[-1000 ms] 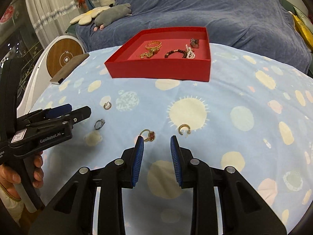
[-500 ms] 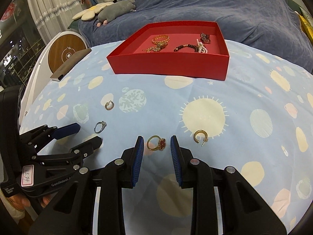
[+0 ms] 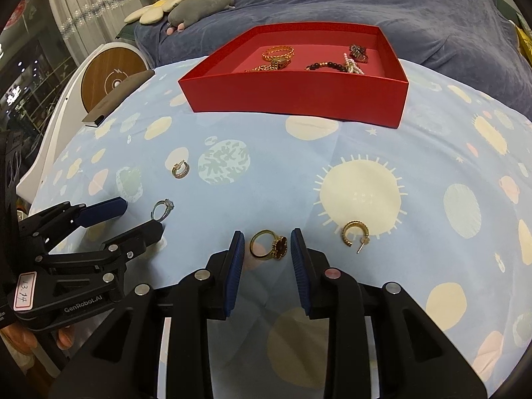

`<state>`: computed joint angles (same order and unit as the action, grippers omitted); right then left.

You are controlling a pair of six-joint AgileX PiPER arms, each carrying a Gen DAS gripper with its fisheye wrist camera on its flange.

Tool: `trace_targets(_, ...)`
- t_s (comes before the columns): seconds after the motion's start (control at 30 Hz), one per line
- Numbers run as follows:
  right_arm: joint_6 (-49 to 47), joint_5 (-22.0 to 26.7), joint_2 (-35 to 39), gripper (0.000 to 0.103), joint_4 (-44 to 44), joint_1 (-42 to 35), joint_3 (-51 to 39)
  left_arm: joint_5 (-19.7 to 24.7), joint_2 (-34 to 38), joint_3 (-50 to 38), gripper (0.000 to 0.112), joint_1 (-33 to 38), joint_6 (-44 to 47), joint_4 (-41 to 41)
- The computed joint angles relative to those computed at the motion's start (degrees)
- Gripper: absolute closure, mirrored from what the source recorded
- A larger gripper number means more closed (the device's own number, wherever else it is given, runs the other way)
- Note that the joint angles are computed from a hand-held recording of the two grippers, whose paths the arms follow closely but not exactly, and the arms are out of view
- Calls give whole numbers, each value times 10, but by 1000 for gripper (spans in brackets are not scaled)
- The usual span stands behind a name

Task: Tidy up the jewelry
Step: 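Grasp the silver ring with the left tool while the right tool grasps the red-stone gold ring, then carry both rings into the red box and open both tools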

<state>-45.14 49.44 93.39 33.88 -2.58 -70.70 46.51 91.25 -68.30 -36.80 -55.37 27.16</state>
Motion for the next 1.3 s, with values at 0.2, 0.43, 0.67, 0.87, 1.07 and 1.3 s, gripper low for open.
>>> trace_targets(0.2,9,-6,-2,86,-10,-2,1,-5,0,4,50,0,-6,7)
trace_targets(0.43,22,4,2,93,-12,-8,-6,-23,4,1,51,3,4,3)
trace_targets(0.67,23,10,-3,94,-8,-12,-7,-40,11,-4,73,5,15,4)
trace_targets(0.87,22,15,-4,94,-3,-16,-11,-53,12,-2,95,5,20,4)
trace_targets(1.07,23,17,-4,94,-2,-17,-14,-58,12,-3,95,4,28,-6)
trace_targets(1.3,17,32,-13,94,15,-30,-28,-54,9,-24,95,7,35,-23)
